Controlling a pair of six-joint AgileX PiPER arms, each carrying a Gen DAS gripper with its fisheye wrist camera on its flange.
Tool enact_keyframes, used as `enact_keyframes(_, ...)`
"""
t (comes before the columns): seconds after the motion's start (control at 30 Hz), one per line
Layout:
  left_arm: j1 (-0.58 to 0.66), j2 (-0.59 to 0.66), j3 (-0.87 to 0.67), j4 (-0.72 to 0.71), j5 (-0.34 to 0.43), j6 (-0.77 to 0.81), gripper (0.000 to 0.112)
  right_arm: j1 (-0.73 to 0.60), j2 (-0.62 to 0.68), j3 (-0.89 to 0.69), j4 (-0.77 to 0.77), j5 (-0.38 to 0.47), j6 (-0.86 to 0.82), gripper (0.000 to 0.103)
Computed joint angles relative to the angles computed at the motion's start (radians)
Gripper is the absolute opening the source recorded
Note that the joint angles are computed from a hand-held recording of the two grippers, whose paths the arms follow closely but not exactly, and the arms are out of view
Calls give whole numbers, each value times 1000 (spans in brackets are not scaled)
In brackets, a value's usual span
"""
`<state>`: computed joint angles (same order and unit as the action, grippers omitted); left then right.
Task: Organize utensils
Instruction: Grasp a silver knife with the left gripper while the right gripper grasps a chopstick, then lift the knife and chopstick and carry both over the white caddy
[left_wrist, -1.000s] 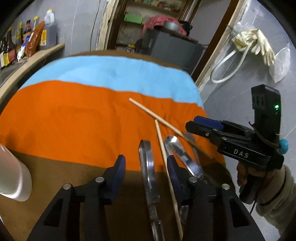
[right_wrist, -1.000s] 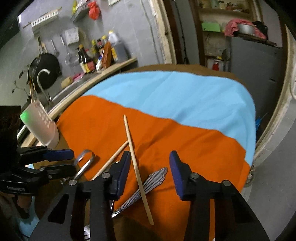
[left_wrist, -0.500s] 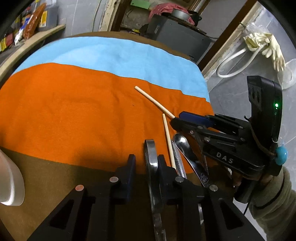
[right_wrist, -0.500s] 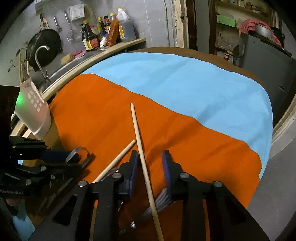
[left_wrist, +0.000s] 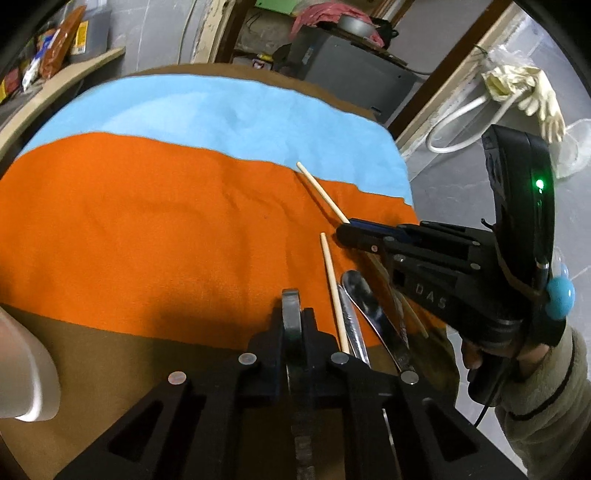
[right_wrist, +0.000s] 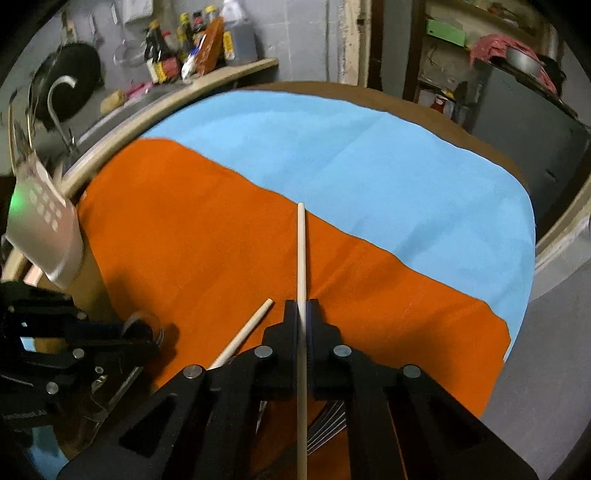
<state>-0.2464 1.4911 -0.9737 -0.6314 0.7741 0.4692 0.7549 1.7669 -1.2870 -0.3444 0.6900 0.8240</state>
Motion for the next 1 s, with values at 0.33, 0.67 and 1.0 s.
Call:
enact_keyframes(0.33, 109, -184, 66, -127, -5, 169, 8, 130, -203, 172, -434, -62, 569, 4)
enact_keyframes(0.67, 296, -275, 18, -331, 100, 370, 8, 318, -292, 159, -882, 122, 1064, 4)
enact_keyframes(1.0, 597, -274, -144, -470, 409, 509, 8, 464, -147, -197, -1029, 344, 1031, 4)
